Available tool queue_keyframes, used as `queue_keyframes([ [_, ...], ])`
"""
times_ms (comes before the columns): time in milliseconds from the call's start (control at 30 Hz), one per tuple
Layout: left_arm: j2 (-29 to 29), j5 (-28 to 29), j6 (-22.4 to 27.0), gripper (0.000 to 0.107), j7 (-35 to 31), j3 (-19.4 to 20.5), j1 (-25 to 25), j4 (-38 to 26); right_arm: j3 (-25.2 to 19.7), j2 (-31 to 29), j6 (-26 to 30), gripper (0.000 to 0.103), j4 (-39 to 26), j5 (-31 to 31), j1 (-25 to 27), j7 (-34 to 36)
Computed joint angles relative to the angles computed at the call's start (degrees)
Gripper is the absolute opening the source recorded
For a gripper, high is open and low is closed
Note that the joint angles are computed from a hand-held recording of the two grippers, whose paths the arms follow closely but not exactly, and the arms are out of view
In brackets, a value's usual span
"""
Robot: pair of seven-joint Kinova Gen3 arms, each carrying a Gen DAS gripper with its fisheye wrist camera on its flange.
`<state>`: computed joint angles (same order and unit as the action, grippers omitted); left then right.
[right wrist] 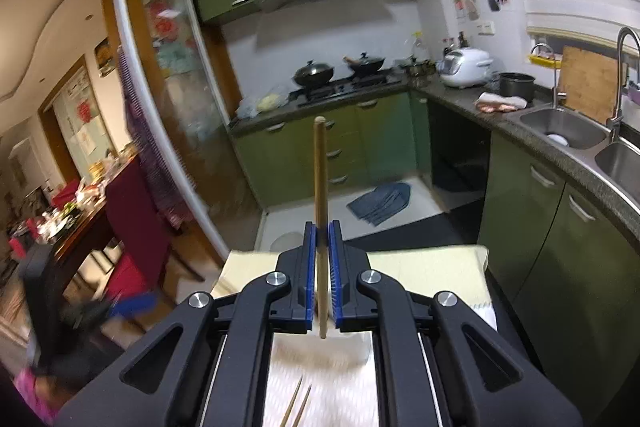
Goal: Organize utensils
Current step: 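Lift both chopsticks over the holder and open both tools to drop them, then lower both open tools toward the last two chopsticks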
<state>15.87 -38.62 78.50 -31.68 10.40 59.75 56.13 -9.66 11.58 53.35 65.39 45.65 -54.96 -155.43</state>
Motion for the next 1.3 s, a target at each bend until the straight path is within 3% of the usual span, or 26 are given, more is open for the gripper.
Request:
queue_keyframes([
  [133,-4.5,2.9,-3.9,0.074,6.2,0.5,-0.3,10.6,1.6,4.6,0.0,0.007,-4.1,-1.7,0.7,1.6],
  [200,-5.8,2.7,-5.1,0.074,9.7,3.2,-2.0,15.4,2.6,7.5,1.4,0.007,-6.3,-3.5,0.3,3.4],
  [300,-5.7,4.8,-5.6,0.074,10.6,3.9,-2.7,19.1,3.8,10.9,3.2,0.008,-8.6,-7.3,0.2,6.8],
  [367,-5.4,8.8,-7.2,0.074,9.7,5.8,-6.0,20.9,4.4,12.6,4.0,0.008,-9.5,-9.8,0.2,8.8],
  [433,-5.3,11.8,-9.0,0.074,9.3,5.8,-7.3,22.4,5.0,14.0,4.8,0.017,-10.3,-12.6,0.4,10.6],
  [467,-5.2,12.6,-9.6,0.074,9.3,5.8,-7.6,23.1,3.9,14.4,5.3,0.029,-10.5,-13.3,1.2,11.2],
  [533,-5.1,13.3,-10.7,0.074,9.5,5.9,-7.9,24.1,3.9,14.4,5.1,0.032,-8.9,-12.3,0.6,9.9],
  [667,-2.9,13.4,-10.2,0.074,9.1,5.8,-7.5,22.6,7.1,9.3,1.4,0.035,1.0,-5.4,-5.0,1.0],
  [767,-0.7,14.7,-9.7,0.074,7.8,5.0,-7.5,21.5,7.7,4.9,2.3,0.046,9.0,-0.6,-9.6,-6.0],
  [900,2.4,16.9,-9.2,0.074,5.9,3.8,-7.6,19.8,5.4,0.7,3.6,0.046,19.6,4.4,-12.5,-15.3],
  [1100,7.0,17.9,-8.1,0.074,5.3,1.2,-6.4,16.0,0.8,-3.9,-0.8,0.046,33.0,3.5,-8.1,-26.5],
  [1300,11.5,20.5,-5.1,0.070,3.4,-0.4,-6.3,10.6,-3.0,-6.8,-4.0,0.046,38.5,4.2,-3.8,-30.4],
])
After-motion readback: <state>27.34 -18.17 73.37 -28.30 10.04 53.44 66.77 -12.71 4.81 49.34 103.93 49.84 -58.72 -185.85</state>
